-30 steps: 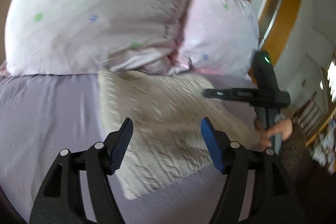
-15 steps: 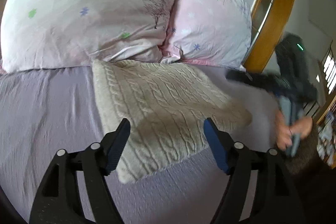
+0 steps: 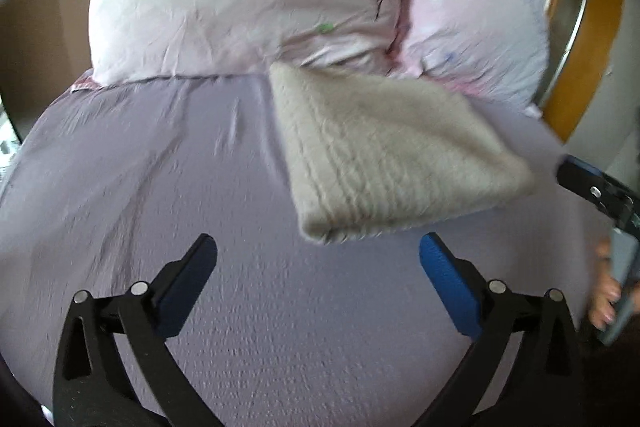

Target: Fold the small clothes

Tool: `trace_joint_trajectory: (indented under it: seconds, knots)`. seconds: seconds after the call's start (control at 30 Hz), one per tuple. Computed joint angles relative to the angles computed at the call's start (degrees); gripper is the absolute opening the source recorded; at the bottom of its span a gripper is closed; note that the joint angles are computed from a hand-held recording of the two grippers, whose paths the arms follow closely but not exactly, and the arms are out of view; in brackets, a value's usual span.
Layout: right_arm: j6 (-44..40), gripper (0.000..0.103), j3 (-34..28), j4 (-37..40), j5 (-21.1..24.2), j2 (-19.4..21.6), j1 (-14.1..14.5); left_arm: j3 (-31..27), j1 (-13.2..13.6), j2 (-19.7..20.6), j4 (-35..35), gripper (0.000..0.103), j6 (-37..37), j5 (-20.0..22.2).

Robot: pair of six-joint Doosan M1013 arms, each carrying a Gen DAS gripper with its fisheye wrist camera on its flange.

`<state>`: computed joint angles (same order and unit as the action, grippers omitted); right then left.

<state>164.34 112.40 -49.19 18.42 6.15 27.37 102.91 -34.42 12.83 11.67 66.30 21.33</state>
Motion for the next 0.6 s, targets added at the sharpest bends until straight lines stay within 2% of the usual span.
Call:
trace_joint_trajectory:
  seconds: [0.07,0.1,0.23,0.47,0.6]
  knots:
    - [-2.5,0.102,-1.3,2.8,5.8,1.5,1.3,-1.2,-0.5,1.3,1.7,0.101,-1.6,2.9]
    - [-4.5,0.102,-1.9,4.8,7.3,2.4,1.8,-1.5,-0.6,1.8,2.1,0.101,-1.9,3.8]
    - [-12.3,0.102,-3.0,13.2,8.4,4.2,2.1,-1.8,-1.1,2.8,5.4,0.101,-4.4,5.0]
    - [-15.5,0.102,-6.5,16.9,15.3,7.7,3.4,-2.9,-1.5,3.9,6.3,0.101,-4.6,8.1]
    - [-15.1,0.102,-6.3,17.0,15.2,7.6,3.5,-3.2,-1.8,4.1,8.1,0.101,-5.5,9.2]
